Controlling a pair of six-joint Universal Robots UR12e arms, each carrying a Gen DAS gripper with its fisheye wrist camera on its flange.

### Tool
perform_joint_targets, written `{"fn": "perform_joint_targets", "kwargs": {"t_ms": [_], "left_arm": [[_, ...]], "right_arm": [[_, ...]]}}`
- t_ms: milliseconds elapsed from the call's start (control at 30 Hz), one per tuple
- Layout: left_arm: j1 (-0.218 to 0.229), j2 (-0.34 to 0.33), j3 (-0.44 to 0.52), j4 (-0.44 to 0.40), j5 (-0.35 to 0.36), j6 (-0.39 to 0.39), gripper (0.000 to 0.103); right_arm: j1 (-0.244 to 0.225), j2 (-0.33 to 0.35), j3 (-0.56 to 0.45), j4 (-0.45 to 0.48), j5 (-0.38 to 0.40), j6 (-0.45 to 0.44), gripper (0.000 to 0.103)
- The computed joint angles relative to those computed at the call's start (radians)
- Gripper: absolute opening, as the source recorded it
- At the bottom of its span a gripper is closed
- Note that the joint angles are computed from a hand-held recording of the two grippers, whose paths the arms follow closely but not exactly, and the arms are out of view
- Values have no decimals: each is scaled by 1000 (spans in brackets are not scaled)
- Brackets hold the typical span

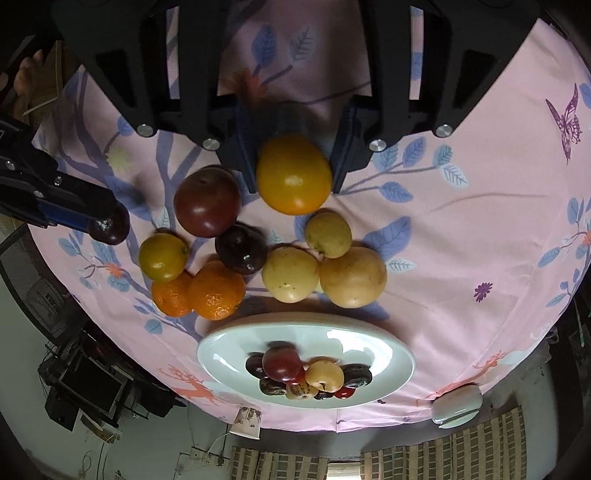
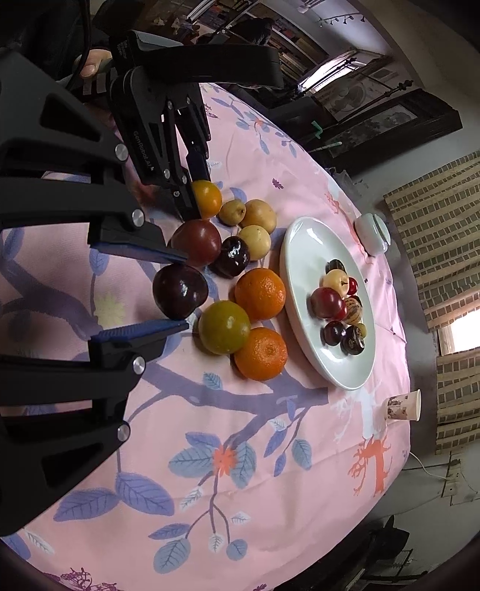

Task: Organize fruits
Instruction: 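Grasp a dark plum with the right gripper while the left grasps an orange-yellow fruit, then lower the dark plum and orange-yellow fruit onto the plate and open both grippers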

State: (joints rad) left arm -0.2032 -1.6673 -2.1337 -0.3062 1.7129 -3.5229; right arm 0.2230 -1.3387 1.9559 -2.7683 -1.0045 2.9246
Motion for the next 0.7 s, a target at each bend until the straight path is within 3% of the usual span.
{"fn": "perform_joint_targets", "kwargs": {"t_ms": [700], "left_arm": [[44,66,-21,18,-66,-1,39]], "right_arm": [[29,13,-37,40,-8,-42,31]]}}
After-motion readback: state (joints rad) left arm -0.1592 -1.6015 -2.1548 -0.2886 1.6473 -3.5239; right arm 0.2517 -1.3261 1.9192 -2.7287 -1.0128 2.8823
